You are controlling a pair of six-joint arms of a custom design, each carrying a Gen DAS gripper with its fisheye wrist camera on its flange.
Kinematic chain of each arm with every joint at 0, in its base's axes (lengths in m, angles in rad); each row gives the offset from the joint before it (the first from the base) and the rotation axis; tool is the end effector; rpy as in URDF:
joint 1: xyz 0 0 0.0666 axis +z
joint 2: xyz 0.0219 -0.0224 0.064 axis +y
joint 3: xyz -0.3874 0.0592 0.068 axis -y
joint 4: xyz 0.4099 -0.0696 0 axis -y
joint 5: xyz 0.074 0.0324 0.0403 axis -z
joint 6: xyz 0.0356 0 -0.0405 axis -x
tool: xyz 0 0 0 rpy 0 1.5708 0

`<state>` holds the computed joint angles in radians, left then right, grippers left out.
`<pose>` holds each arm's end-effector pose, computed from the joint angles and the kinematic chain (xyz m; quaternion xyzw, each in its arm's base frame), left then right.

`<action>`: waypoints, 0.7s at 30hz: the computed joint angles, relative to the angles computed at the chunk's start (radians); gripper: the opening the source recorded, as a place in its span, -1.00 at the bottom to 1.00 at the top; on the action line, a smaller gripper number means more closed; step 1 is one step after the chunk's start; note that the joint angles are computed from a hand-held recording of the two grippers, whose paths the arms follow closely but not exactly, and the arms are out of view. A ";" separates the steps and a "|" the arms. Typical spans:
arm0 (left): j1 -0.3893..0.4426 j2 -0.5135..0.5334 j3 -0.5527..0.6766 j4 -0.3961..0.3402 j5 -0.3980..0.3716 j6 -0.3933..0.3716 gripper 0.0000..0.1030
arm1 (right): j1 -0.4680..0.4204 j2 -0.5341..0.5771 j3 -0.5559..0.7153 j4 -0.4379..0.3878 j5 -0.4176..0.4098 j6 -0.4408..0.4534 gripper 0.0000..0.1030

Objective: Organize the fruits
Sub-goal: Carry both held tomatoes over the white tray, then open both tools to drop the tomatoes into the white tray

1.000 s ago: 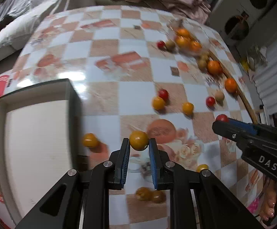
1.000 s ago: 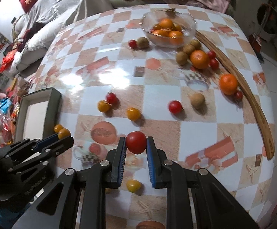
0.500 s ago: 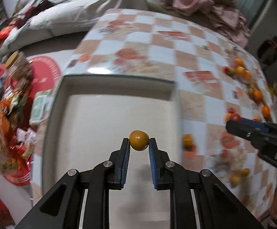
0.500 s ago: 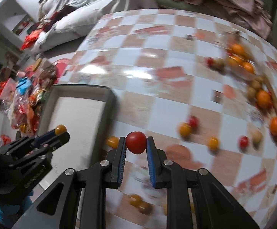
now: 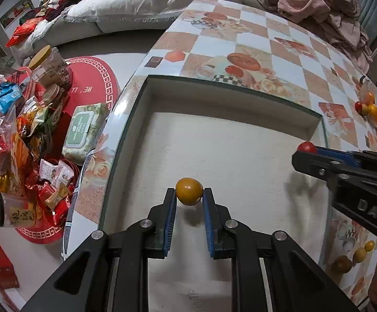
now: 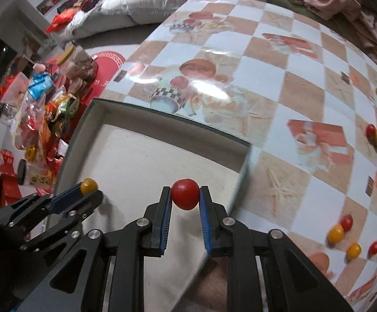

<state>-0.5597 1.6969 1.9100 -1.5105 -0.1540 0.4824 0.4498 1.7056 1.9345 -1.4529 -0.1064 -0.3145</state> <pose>0.4840 -0.2973 0.4879 0.0277 0.9874 -0.0015 0.1558 0.5186 0.2542 0.4954 -0.0756 0.9807 0.1128 0.1403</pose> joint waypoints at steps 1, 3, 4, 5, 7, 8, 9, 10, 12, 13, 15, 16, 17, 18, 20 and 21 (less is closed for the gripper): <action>0.002 0.001 -0.001 -0.001 0.002 -0.003 -0.59 | 0.000 0.008 0.005 -0.004 0.005 0.002 -0.56; 0.004 0.002 -0.005 -0.002 0.003 -0.007 -0.59 | 0.003 0.017 0.008 -0.009 0.017 0.006 -0.55; 0.005 0.001 -0.008 -0.001 0.003 -0.008 -0.59 | 0.004 0.020 0.008 -0.013 0.022 0.009 -0.55; 0.005 0.001 -0.011 0.000 0.004 -0.010 -0.59 | 0.005 0.024 0.010 -0.016 0.027 0.013 -0.55; 0.004 0.004 -0.012 -0.006 -0.001 -0.016 -0.59 | 0.006 0.028 0.007 -0.022 0.036 0.021 -0.55; 0.003 0.005 -0.014 -0.008 0.001 -0.017 -0.59 | 0.006 0.028 0.003 -0.023 0.040 0.023 -0.54; 0.003 0.006 -0.015 -0.011 0.003 -0.017 -0.59 | 0.008 0.026 0.002 -0.019 0.043 0.026 -0.55; 0.001 0.005 -0.018 -0.010 -0.004 -0.017 -0.54 | 0.012 0.028 0.004 -0.020 0.053 0.032 -0.54; -0.003 0.004 -0.022 -0.007 -0.022 -0.024 -0.30 | 0.015 0.033 0.009 -0.023 0.064 0.042 -0.54; -0.004 -0.001 -0.028 0.002 -0.024 -0.027 0.14 | 0.016 0.034 0.010 -0.024 0.063 0.045 -0.51; -0.012 -0.021 -0.050 0.035 -0.068 -0.028 0.43 | 0.014 0.037 0.013 -0.022 0.047 0.050 -0.41; -0.013 -0.027 -0.054 0.044 -0.073 -0.038 0.43 | 0.014 0.040 0.017 -0.021 0.037 0.055 -0.34; -0.012 -0.026 -0.052 0.044 -0.064 -0.045 0.43 | 0.014 0.043 0.021 -0.021 0.031 0.059 -0.24; -0.010 -0.021 -0.046 0.034 -0.059 -0.049 0.43 | 0.014 0.043 0.023 -0.019 0.031 0.060 -0.17; -0.009 -0.014 -0.036 0.018 -0.059 -0.049 0.43 | 0.010 0.037 0.021 -0.005 0.009 0.050 0.13; -0.008 -0.012 -0.032 0.014 -0.056 -0.046 0.43 | 0.008 0.030 0.018 0.001 0.002 0.043 0.20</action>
<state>-0.5676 1.6846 1.8780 -1.4969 -0.2097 0.4366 0.4575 1.7358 1.9525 -1.4518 -0.1047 -0.2711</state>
